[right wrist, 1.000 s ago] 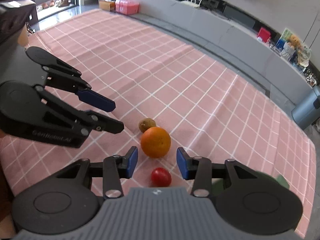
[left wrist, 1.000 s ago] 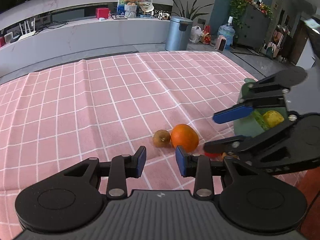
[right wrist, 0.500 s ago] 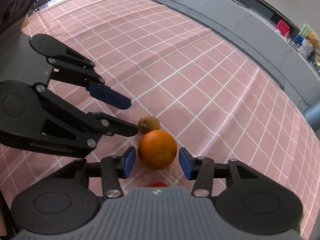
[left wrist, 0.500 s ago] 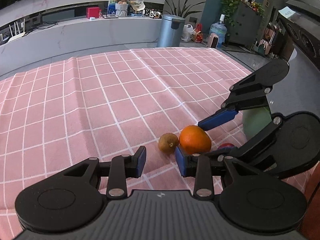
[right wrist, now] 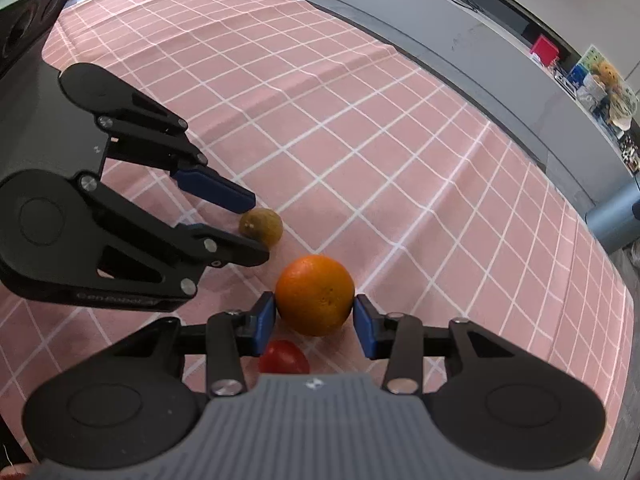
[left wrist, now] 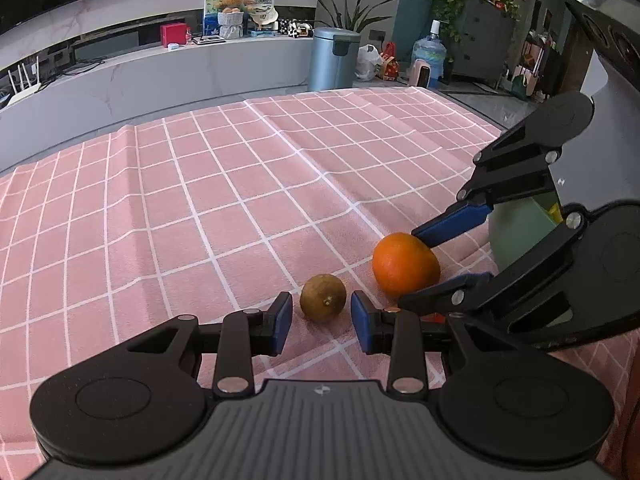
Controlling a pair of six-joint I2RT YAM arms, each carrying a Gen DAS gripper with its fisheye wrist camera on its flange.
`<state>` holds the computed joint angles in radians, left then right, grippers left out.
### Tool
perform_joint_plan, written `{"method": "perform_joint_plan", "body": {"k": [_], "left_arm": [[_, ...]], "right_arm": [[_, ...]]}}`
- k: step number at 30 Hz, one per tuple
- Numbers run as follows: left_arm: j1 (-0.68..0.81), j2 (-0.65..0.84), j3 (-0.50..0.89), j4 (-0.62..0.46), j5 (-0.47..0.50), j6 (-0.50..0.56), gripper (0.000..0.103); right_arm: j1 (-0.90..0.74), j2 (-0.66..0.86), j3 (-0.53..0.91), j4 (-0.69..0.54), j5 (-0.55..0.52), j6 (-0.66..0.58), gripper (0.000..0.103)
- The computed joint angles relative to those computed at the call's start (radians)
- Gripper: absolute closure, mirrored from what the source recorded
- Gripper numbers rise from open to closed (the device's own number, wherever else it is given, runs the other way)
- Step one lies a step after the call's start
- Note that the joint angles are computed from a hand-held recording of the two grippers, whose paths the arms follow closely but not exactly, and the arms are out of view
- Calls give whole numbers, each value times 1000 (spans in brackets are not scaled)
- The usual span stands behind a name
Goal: Organize fruits
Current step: 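Grasp an orange with the right gripper while the left grasps a kiwi, then lower the orange and kiwi into the colander with both grippers and release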
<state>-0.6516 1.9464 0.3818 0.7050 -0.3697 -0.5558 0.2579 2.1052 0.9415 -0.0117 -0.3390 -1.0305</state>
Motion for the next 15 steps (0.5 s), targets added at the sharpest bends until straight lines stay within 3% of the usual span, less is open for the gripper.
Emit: {"method": "perform_joint_plan", "body": {"k": [4, 15], "left_arm": [[-7, 11, 4, 10, -3, -7, 74], [-72, -86, -28, -32, -89, -94, 75]], "right_arm": [[2, -5, -14, 15, -1, 13, 64], [-37, -129, -168, 149, -51, 108, 65]]}}
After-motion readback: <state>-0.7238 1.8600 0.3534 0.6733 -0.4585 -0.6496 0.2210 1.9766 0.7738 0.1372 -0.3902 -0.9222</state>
